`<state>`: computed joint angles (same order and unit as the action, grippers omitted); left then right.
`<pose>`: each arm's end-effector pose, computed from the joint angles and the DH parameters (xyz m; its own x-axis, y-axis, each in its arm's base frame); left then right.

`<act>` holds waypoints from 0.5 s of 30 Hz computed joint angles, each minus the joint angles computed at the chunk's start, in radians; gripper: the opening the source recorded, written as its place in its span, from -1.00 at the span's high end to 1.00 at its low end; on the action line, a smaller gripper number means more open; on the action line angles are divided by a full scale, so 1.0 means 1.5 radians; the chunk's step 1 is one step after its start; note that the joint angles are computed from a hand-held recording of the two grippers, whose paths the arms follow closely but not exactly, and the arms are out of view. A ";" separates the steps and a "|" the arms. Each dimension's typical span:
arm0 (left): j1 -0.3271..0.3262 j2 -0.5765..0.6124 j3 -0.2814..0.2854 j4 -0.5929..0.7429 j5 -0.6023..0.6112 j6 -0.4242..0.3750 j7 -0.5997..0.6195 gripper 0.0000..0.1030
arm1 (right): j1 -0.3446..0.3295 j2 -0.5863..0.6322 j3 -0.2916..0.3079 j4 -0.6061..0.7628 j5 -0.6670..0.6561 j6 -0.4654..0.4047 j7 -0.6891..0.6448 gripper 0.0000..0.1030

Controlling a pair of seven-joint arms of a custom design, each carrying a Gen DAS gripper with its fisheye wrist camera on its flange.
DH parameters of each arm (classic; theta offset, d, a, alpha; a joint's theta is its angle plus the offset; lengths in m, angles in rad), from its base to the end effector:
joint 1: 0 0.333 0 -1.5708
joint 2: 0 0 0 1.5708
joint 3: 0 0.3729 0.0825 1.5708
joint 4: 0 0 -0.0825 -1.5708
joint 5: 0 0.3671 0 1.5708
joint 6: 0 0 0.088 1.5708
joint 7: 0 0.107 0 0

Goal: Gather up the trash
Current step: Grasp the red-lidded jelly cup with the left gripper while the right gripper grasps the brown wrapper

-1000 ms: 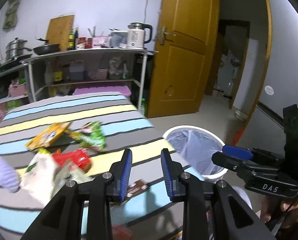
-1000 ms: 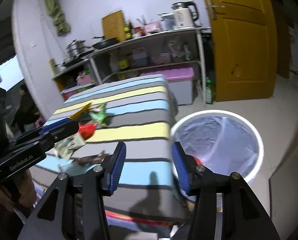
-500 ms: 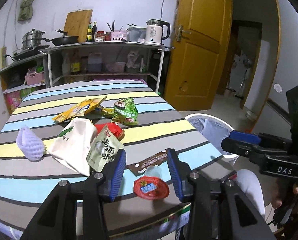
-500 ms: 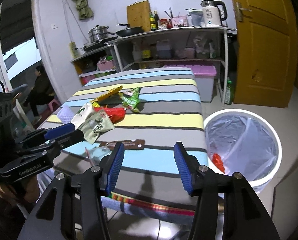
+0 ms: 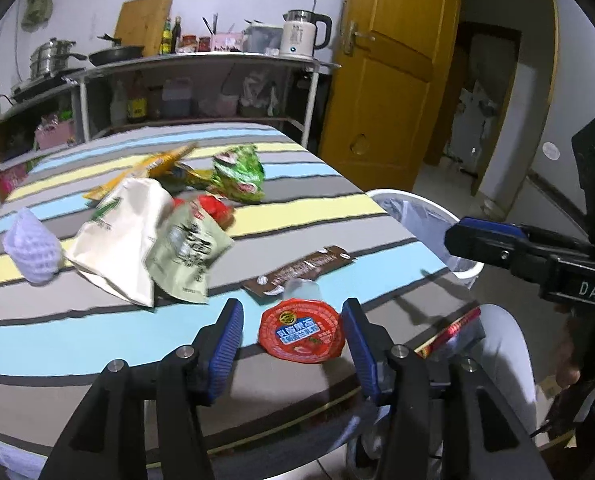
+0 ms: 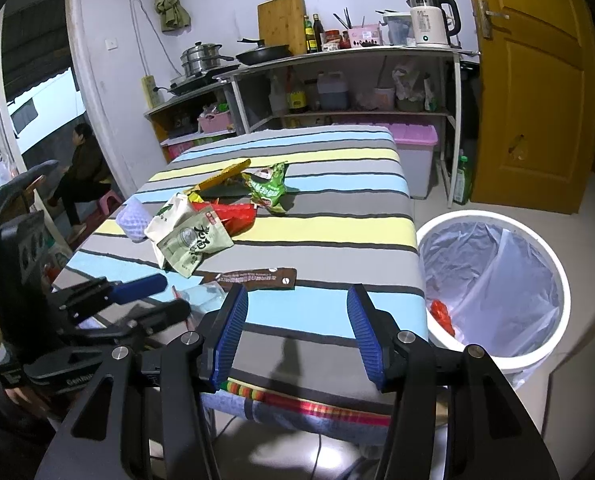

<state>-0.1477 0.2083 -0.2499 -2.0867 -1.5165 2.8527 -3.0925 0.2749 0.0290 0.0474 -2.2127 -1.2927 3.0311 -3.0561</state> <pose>0.5623 -0.1697 0.4178 -0.6213 -0.7671 0.1597 -0.5711 0.3037 -0.7626 0.4853 0.2386 0.4840 0.0037 -0.9776 -0.2102 -0.6570 0.1561 -0.7375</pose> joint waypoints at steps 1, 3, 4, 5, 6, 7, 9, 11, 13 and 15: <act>-0.002 0.004 -0.001 0.001 0.004 0.000 0.000 -0.01 | 0.000 0.002 0.000 0.001 0.004 0.000 -0.004 -0.02; -0.007 0.007 -0.004 0.001 0.003 0.012 0.007 -0.01 | 0.000 0.002 -0.001 0.001 0.011 0.001 -0.011 -0.02; -0.008 0.009 -0.005 0.001 0.008 0.012 0.004 -0.01 | 0.000 0.003 -0.001 0.001 0.013 -0.001 -0.014 -0.02; -0.009 0.011 -0.005 0.001 0.016 0.011 -0.005 -0.01 | 0.000 0.003 -0.001 0.002 0.012 -0.002 -0.013 -0.02; -0.009 0.012 -0.005 0.001 0.023 0.011 -0.013 -0.01 | 0.001 0.004 -0.002 0.002 0.009 -0.002 -0.010 -0.02; -0.009 0.014 -0.006 0.000 0.029 0.012 -0.020 -0.01 | 0.000 0.007 -0.002 0.002 0.016 -0.002 -0.015 -0.02; -0.008 0.016 -0.008 -0.001 0.037 0.013 -0.028 0.09 | 0.001 0.011 -0.003 0.004 0.028 0.000 -0.025 -0.02; -0.005 0.017 -0.009 0.000 0.044 0.010 -0.042 0.15 | 0.003 0.015 -0.005 0.006 0.033 0.003 -0.030 -0.02; 0.001 0.015 -0.010 0.001 0.030 0.007 -0.039 0.15 | 0.005 0.023 -0.006 0.011 0.040 0.006 -0.041 -0.02; 0.008 0.009 -0.008 0.002 0.006 0.004 -0.026 0.15 | 0.008 0.033 -0.008 0.017 0.057 0.011 -0.061 -0.02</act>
